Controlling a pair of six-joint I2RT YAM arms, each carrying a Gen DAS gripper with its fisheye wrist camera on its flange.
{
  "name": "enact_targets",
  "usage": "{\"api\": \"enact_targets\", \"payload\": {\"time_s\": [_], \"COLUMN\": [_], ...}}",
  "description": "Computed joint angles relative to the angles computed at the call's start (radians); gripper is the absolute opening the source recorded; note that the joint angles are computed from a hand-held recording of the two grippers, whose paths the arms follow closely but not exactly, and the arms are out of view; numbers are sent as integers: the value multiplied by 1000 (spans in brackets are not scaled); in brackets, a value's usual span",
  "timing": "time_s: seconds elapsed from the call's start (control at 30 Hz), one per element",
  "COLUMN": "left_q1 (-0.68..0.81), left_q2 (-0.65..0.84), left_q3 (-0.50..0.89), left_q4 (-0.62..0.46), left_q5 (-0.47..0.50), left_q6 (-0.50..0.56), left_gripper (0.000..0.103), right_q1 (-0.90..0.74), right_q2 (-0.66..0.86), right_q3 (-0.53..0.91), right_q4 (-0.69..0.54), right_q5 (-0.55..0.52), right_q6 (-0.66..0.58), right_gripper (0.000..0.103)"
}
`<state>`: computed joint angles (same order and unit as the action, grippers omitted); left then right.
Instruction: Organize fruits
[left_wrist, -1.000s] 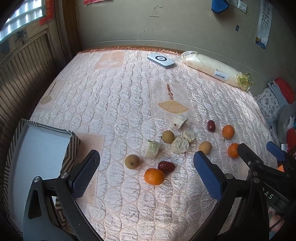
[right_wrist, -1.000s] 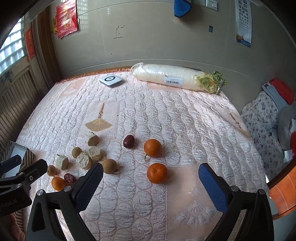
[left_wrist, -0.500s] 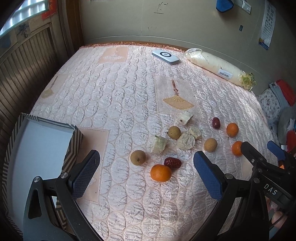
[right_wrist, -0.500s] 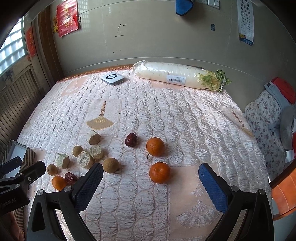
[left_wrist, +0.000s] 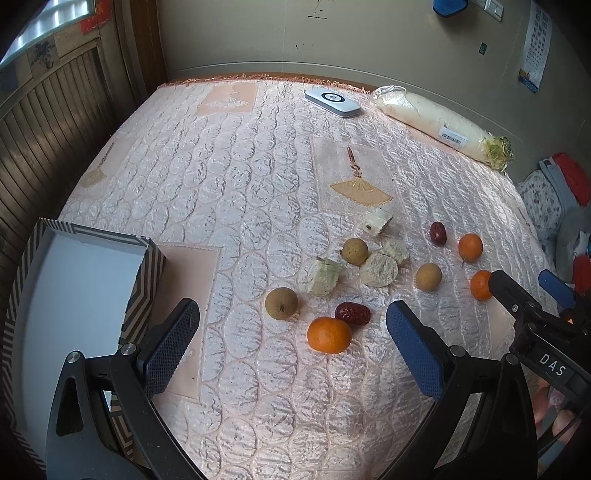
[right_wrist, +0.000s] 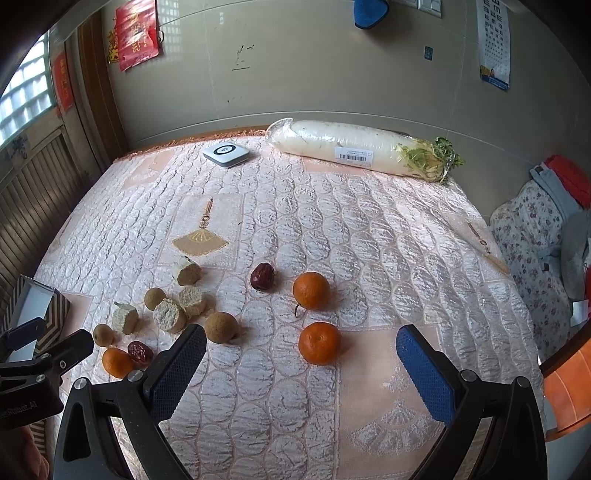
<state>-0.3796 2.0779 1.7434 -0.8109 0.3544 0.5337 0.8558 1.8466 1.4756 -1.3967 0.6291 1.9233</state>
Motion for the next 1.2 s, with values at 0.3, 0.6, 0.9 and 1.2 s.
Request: {"api": "enact_targets", "payload": {"time_s": [0.3,0.6,0.9,1.2], "left_q1": [-4,5,-14,-19], "left_q2": [42,85,91,130], "left_q3": [27,73,28,60], "left_q4": [-28,-112,-81,-116], "left_q5": [-6,21,-1,13], "left_q6": [42,134,197,209], "left_gripper": [102,98,75,41], "right_q1": [-4,-12,-29,-38], "right_q2": [-38,-52,-68,-78], "right_q3": [-65,-99,-136,-149], "right_q4": [69,161,278,383], "right_q5": [-8,-16,-49,-69], "right_q6": [-34,-135,-239,-337], "right_gripper": [99,86,68,52]}}
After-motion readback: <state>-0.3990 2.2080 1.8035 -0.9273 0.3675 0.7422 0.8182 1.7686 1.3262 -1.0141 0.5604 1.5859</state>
